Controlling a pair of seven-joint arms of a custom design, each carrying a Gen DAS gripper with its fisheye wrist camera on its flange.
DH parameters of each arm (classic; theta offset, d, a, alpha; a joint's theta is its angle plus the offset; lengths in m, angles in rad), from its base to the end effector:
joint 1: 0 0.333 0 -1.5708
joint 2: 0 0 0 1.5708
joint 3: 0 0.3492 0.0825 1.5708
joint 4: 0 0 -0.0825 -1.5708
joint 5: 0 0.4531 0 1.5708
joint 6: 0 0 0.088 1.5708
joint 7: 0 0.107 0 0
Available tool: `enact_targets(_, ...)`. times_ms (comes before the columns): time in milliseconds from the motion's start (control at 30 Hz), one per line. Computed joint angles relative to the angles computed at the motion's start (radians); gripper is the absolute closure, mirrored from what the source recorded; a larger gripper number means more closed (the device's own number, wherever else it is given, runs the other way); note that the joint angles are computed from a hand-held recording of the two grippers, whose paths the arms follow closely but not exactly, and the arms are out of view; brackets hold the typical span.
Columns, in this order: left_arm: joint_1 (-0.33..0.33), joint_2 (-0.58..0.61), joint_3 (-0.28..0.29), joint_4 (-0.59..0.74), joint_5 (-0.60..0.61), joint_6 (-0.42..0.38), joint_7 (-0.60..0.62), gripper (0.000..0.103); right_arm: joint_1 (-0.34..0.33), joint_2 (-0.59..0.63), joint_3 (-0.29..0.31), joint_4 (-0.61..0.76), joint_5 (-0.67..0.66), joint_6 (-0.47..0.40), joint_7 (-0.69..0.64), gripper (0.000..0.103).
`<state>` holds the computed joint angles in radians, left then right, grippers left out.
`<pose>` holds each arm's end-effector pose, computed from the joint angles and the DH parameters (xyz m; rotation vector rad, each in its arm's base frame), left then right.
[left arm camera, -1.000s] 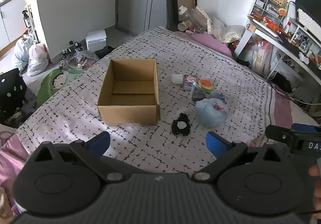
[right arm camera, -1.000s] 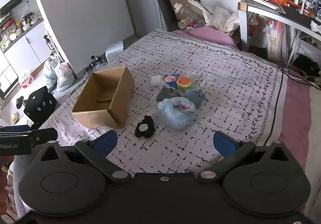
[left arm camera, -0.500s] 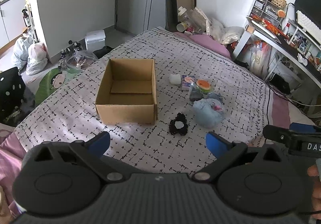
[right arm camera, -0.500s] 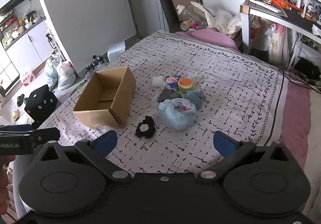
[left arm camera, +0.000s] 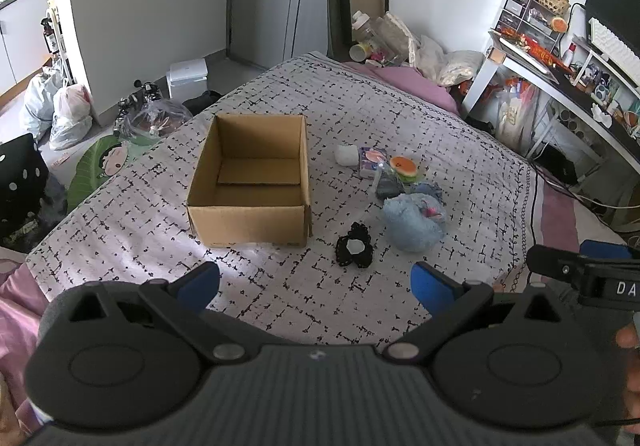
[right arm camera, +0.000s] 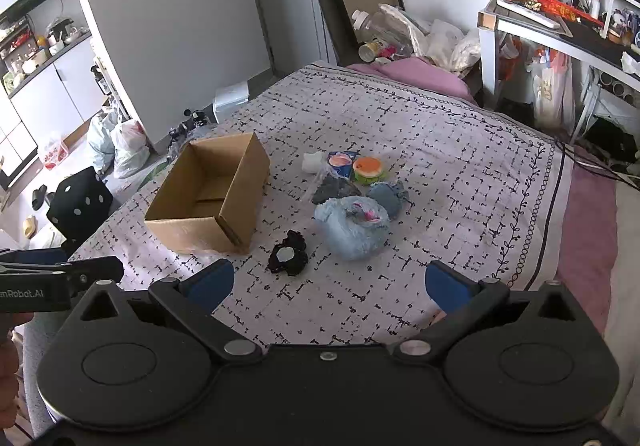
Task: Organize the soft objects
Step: 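Move the left tool toward the light-blue fluffy plush on the bed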
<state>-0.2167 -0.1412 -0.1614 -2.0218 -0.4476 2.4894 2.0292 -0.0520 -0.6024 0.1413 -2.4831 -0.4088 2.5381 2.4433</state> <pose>0.5779 -0.2325 0.5917 -1.3359 2.4398 -0.9579 0.4602 0.0537 0.5727 -1.2834 2.2113 -0.7860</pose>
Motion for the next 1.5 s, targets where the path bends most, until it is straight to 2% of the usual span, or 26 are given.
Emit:
enact_targets(800, -0.007, 0.007, -0.002, 0.004, -0.035, 0.011, 0.035, 0.002, 0.006, 0.016, -0.006, 0.004, -0.004, 0.002, -0.013, 0.000)
enact_targets(1000, -0.014, 0.003, -0.002, -0.004, -0.052, 0.034, 0.058, 0.002, 0.005, 0.014, -0.008, 0.002, -0.001, 0.004, -0.013, 0.000)
enact_targets(1133, -0.016, 0.009, -0.003, -0.001, -0.060, 0.038, 0.055, 0.002, -0.001, -0.003, -0.016, -0.022, 0.011, 0.055, -0.011, 0.000)
enact_targets(1300, -0.020, 0.022, -0.003, 0.012, -0.093, 0.023, 0.078, 0.002, -0.021, 0.006, -0.012, -0.021, 0.013, 0.061, -0.005, 0.000)
enact_targets(1500, -0.020, 0.046, -0.018, 0.028, -0.074, 0.016, 0.068, 0.002, -0.036, 0.023, -0.016, -0.023, 0.017, 0.086, 0.005, 0.000)
